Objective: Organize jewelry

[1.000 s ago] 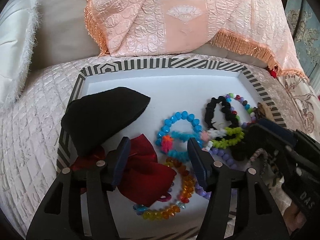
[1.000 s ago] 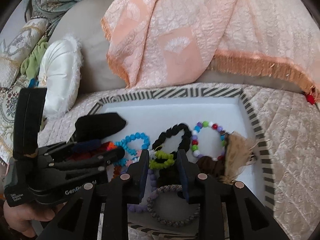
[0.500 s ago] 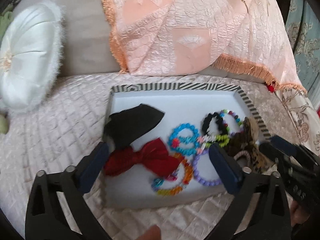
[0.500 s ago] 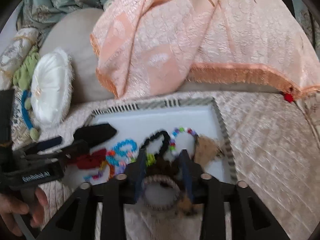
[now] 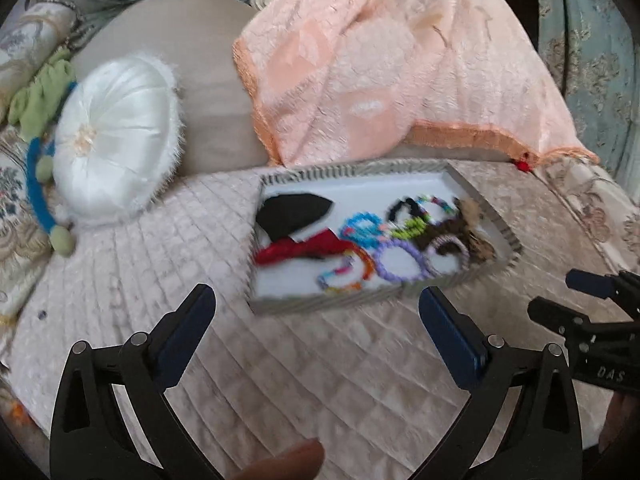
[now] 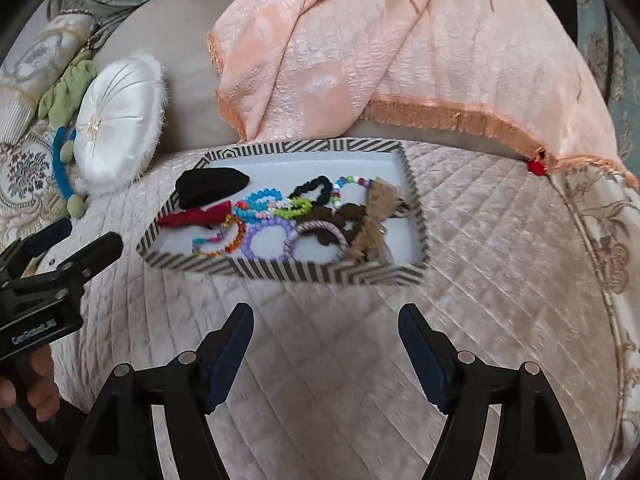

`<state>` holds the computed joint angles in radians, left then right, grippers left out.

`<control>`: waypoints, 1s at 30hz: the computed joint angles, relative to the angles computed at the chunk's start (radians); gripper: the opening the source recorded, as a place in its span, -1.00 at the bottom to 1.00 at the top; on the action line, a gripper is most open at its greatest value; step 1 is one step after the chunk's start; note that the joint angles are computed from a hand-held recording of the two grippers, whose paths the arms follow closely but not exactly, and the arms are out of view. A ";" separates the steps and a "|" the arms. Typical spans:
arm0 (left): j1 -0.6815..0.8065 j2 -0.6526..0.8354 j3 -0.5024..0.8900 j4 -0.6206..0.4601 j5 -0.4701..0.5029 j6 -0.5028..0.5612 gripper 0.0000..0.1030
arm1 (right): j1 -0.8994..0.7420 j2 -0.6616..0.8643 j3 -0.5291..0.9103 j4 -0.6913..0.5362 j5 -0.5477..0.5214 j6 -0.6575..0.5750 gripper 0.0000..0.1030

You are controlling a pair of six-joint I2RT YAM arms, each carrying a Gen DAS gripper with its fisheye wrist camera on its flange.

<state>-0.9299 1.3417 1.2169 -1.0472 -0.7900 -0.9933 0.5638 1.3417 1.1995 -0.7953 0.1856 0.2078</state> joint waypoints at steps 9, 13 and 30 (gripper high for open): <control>0.017 0.081 0.005 0.045 0.082 0.022 0.98 | -0.015 -0.059 -0.060 -0.020 0.048 -0.038 0.41; 0.016 0.097 0.008 0.050 0.088 0.027 0.98 | -0.016 -0.060 -0.061 -0.015 0.050 -0.050 0.41; 0.013 0.110 0.018 0.041 0.079 0.025 0.98 | 0.025 -0.029 -0.042 0.024 0.094 -0.028 0.41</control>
<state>-0.9164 1.4512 1.2346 -1.0064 -0.7115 -0.9683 0.5883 1.3125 1.1572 -0.7717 0.2794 0.1796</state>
